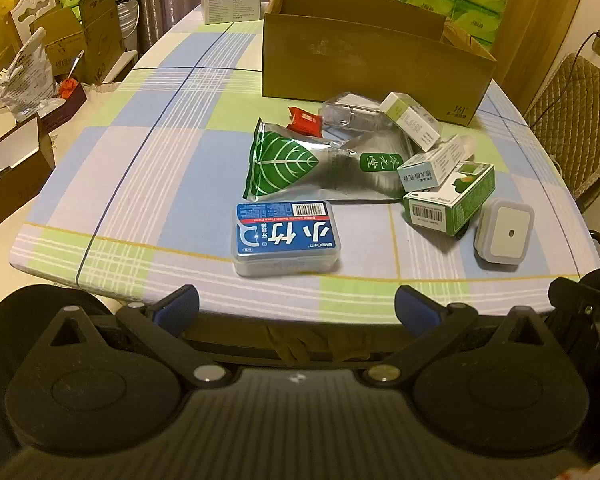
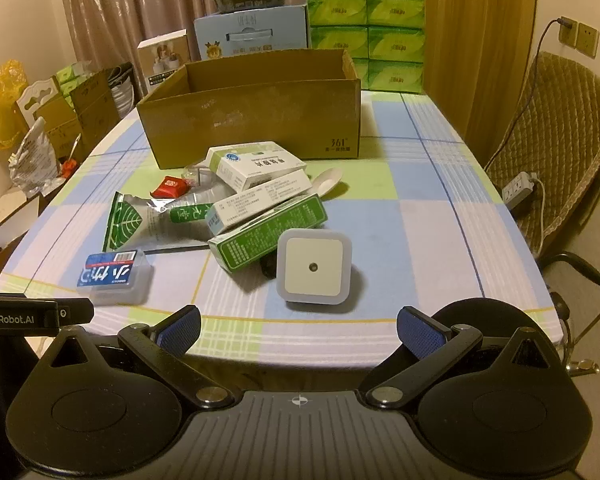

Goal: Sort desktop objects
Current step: 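Reach the right gripper to the white night-light while the left gripper approaches the blue floss case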

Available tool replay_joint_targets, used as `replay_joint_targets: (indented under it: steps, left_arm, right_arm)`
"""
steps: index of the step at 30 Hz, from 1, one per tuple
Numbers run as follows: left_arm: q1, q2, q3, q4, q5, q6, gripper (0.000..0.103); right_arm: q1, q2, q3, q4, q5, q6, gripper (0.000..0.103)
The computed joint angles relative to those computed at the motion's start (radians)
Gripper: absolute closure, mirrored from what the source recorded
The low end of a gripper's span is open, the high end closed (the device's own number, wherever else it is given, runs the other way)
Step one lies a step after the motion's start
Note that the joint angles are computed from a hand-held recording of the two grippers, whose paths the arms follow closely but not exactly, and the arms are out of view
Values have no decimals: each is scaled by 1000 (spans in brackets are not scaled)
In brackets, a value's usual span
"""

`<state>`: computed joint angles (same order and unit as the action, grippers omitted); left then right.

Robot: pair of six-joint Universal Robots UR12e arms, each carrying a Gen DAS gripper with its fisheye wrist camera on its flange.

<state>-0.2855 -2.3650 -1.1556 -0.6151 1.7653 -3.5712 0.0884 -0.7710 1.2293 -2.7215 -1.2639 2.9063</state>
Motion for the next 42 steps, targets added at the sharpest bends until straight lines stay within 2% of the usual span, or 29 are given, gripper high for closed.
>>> replay_joint_targets:
  steps: [16,23,33,42]
  left_arm:
    - [1,-2,3,-3,-16,5,1]
    - [6,-11,13,-4,-18,14,1]
    - [15,-44,57,-17,9,39,1]
    - [19,-80,106,-55,23,16,1]
  right_arm:
    - [0,5,-8,13,2,0,2]
    - [3,27,-44,16,4,-5,2]
    - [10,62,-88,-1,17,-11,2]
    - [17,92,-122,15,5,-12,2]
